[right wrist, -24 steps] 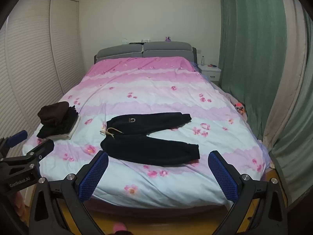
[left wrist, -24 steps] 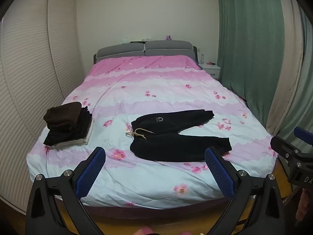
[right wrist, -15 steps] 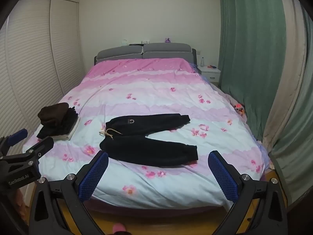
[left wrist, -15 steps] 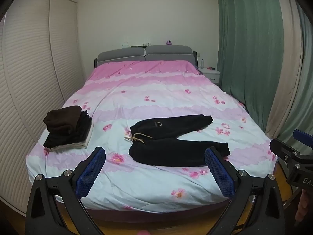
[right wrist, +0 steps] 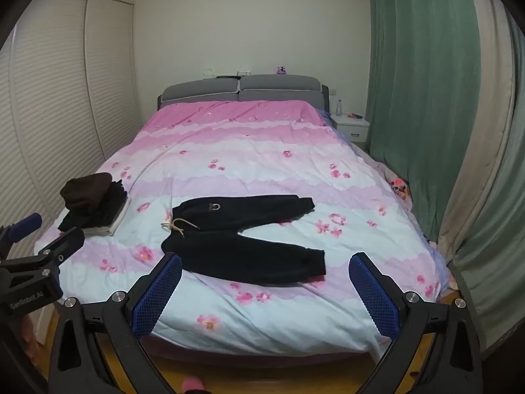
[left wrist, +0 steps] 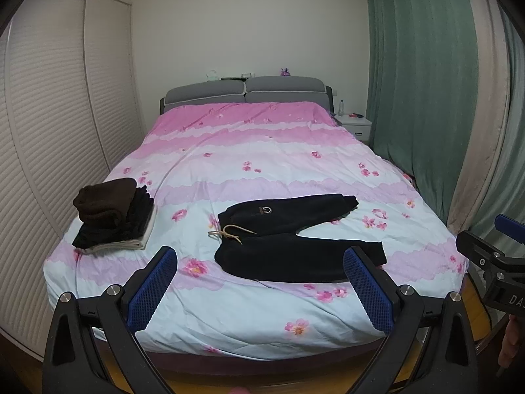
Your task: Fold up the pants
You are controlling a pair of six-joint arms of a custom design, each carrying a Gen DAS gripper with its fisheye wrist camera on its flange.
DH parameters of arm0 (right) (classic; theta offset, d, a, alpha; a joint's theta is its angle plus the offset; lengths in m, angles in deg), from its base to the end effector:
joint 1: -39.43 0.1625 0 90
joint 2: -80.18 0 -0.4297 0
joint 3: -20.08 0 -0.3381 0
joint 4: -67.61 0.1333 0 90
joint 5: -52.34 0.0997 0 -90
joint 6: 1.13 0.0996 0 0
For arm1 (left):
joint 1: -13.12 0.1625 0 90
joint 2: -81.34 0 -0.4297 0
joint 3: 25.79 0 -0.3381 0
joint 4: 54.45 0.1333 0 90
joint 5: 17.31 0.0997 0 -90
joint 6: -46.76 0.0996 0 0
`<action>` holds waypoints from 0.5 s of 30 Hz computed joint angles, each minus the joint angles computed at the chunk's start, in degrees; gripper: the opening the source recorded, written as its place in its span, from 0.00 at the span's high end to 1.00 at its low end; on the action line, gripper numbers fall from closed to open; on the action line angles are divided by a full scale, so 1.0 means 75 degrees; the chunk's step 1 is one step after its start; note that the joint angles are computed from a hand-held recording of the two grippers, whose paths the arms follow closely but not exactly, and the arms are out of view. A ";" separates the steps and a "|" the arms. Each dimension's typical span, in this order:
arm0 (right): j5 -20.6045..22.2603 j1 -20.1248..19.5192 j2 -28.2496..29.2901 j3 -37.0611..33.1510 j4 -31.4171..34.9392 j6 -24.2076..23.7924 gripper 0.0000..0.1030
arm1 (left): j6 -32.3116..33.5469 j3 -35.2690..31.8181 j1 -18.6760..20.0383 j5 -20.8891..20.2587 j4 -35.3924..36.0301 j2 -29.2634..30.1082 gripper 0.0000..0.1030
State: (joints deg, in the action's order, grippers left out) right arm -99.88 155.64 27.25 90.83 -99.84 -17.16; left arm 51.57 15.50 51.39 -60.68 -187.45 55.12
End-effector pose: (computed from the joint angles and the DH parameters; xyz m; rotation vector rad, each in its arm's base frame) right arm 0.3370 -0.5824 0.4644 0.0706 -1.9791 1.1685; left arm -0.5259 -0.6769 0.2507 0.9135 2.2439 -0.9628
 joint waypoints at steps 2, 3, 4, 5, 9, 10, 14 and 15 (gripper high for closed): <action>-0.0021 0.0006 0.0000 -0.0007 -0.0051 -0.0034 0.00 | 0.0015 -0.0041 0.0002 0.0011 0.0017 0.0017 0.00; -0.0006 -0.0015 -0.0008 -0.0013 -0.0027 -0.0010 0.00 | 0.0044 -0.0029 -0.0003 0.0029 -0.0028 0.0021 0.00; 0.0003 -0.0028 -0.0022 -0.0007 -0.0010 0.0028 0.00 | 0.0073 -0.0013 -0.0010 0.0031 -0.0069 0.0022 0.00; 0.0011 -0.0030 -0.0027 0.0007 -0.0002 0.0065 0.00 | 0.0100 -0.0039 -0.0005 0.0030 -0.0066 0.0029 0.00; 0.0005 -0.0050 -0.0034 0.0029 -0.0033 0.0065 0.00 | 0.0180 -0.0038 -0.0039 0.0034 -0.0117 0.0051 0.00; -0.0003 -0.0048 -0.0021 0.0019 -0.0039 0.0066 0.00 | 0.0208 -0.0005 -0.0049 0.0036 -0.0149 0.0041 0.00; -0.0004 -0.0060 -0.0028 0.0021 -0.0043 0.0047 0.00 | 0.0248 -0.0107 -0.0037 -0.0024 -0.0087 0.0074 0.00; 0.0002 -0.0061 -0.0037 0.0043 -0.0057 0.0051 0.00 | 0.0266 -0.0099 -0.0042 -0.0031 -0.0104 0.0070 0.00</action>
